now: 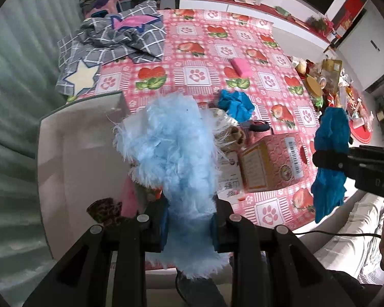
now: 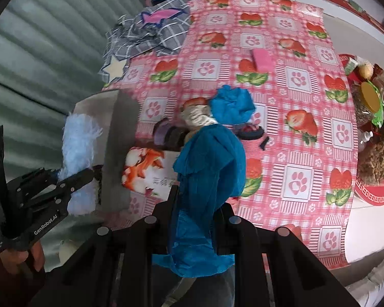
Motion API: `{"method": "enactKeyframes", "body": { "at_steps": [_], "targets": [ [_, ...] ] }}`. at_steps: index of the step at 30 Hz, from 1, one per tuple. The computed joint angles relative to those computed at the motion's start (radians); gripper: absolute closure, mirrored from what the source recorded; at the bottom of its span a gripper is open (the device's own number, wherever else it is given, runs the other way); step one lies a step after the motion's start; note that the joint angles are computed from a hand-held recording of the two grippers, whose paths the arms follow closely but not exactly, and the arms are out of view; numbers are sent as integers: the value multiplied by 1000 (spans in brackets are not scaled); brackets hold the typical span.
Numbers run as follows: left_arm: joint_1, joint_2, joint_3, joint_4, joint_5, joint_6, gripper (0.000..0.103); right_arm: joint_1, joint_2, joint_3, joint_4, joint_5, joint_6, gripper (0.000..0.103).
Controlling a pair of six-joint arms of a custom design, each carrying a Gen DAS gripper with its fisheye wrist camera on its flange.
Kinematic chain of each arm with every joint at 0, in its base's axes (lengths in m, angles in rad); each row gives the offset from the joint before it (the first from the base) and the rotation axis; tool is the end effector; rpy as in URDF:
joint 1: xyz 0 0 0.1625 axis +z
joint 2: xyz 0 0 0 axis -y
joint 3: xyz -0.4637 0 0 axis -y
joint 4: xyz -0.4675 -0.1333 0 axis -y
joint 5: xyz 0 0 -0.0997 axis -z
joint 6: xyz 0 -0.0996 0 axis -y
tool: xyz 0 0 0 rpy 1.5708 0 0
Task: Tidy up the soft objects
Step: 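Carry the blue plush and blue cloth over the white box with both tools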
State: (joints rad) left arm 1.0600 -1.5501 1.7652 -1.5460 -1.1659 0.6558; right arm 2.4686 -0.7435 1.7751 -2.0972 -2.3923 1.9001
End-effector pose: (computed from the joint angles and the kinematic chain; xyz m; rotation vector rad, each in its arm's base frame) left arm -0.1142 -0.5567 0.4137 1.5614 2.2434 0.3691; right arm 0.5348 -0.3491 -0.0324 -0.9035 -2.2029 0.9109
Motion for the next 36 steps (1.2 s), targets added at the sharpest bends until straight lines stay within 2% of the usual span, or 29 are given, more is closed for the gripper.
{"method": "enactKeyframes", "body": {
  "at_steps": [7, 21, 24, 36],
  "targets": [
    [49, 19, -59, -25, 6, -7, 75, -16, 62, -88, -7, 0, -103, 81],
    [131, 69, -162, -75, 31, -56, 75, -61, 182, -276, -38, 5, -391, 81],
    [141, 77, -174, -79, 58, -67, 73, -72, 207, -314, -45, 14, -451, 81],
    [184, 102, -218, -79, 93, -97, 73, -99, 271, -413, -55, 44, -591, 81]
  ]
}}
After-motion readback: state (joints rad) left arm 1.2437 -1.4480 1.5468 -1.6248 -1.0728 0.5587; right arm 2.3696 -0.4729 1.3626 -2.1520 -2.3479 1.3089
